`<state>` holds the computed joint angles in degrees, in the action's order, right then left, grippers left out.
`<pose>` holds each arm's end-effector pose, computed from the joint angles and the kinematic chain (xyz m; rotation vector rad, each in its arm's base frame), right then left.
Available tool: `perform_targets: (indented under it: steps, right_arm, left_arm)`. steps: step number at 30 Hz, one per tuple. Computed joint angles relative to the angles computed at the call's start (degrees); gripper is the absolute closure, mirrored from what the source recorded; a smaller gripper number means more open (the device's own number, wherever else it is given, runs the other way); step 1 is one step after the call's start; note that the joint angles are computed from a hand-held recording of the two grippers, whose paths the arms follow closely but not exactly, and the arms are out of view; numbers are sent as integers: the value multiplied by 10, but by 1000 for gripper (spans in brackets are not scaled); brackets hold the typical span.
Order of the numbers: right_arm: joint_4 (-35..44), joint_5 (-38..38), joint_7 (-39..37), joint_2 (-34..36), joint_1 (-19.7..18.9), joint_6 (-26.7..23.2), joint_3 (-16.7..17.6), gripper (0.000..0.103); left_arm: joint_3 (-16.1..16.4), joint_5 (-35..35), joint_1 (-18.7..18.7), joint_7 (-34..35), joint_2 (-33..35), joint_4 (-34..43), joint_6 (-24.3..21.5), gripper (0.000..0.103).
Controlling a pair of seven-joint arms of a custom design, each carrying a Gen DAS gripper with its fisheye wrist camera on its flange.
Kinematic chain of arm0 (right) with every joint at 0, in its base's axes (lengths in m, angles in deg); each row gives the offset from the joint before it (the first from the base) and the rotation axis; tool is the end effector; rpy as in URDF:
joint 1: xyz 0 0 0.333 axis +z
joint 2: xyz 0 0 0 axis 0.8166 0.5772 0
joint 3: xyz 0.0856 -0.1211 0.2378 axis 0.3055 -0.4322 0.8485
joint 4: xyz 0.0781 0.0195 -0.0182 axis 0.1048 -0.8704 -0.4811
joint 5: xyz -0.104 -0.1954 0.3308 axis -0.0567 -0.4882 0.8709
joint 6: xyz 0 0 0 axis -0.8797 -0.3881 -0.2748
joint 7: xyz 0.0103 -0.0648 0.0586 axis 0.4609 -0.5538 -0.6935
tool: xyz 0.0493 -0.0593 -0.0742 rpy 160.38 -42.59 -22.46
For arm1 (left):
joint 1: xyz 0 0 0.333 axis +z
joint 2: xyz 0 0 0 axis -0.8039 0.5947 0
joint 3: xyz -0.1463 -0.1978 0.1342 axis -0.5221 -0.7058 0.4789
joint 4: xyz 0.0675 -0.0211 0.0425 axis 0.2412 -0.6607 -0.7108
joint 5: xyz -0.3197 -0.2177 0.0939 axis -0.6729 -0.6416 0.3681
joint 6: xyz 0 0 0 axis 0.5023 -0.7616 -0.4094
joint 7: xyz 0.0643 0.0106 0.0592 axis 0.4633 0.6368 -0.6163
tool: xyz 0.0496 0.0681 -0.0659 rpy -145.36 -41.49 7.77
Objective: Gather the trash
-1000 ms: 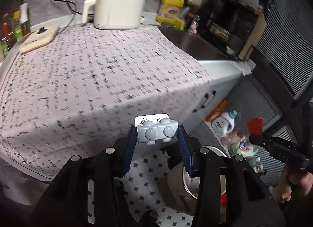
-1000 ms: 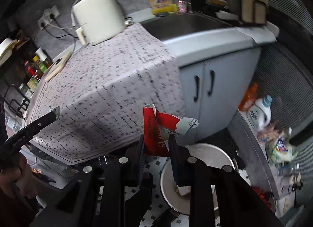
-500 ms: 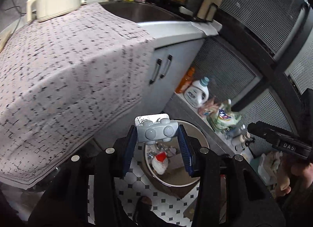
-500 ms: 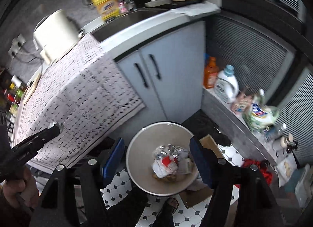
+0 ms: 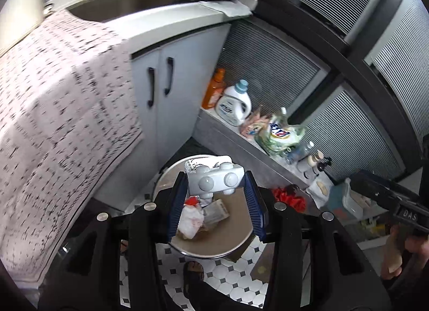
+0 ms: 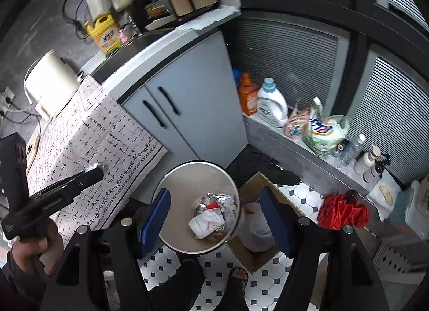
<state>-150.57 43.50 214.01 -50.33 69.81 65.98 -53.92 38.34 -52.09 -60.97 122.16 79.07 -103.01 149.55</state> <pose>0.4549 0.2266 0.4980 -1.0958 2.4077 -0.4801 0.6274 -0.2598 0.4670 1.2366 -2.6774 0.9594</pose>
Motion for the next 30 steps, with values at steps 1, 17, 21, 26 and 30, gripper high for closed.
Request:
perform_targets:
  steps: [1, 17, 21, 26, 30]
  right_arm:
    - [-6, 0, 7, -8, 0, -5, 2, 35]
    - [2, -10, -8, -1, -4, 19, 3, 29]
    - [30, -14, -19, 18, 0, 16, 3, 19]
    - [67, -15, -46, 42, 10, 18, 0, 15]
    - [110, -19, -55, 67, 18, 7, -1, 11]
  left_arm:
    - [-2, -2, -1, -3, 9, 13, -9, 38]
    - [11, -26, 17, -11, -48, -37, 36, 6]
    - [24, -33, 22, -21, -81, -66, 52, 6]
    - [42, -42, 29, -25, -128, -106, 74, 6]
    - [60, -48, 34, -28, -164, -133, 90, 6]
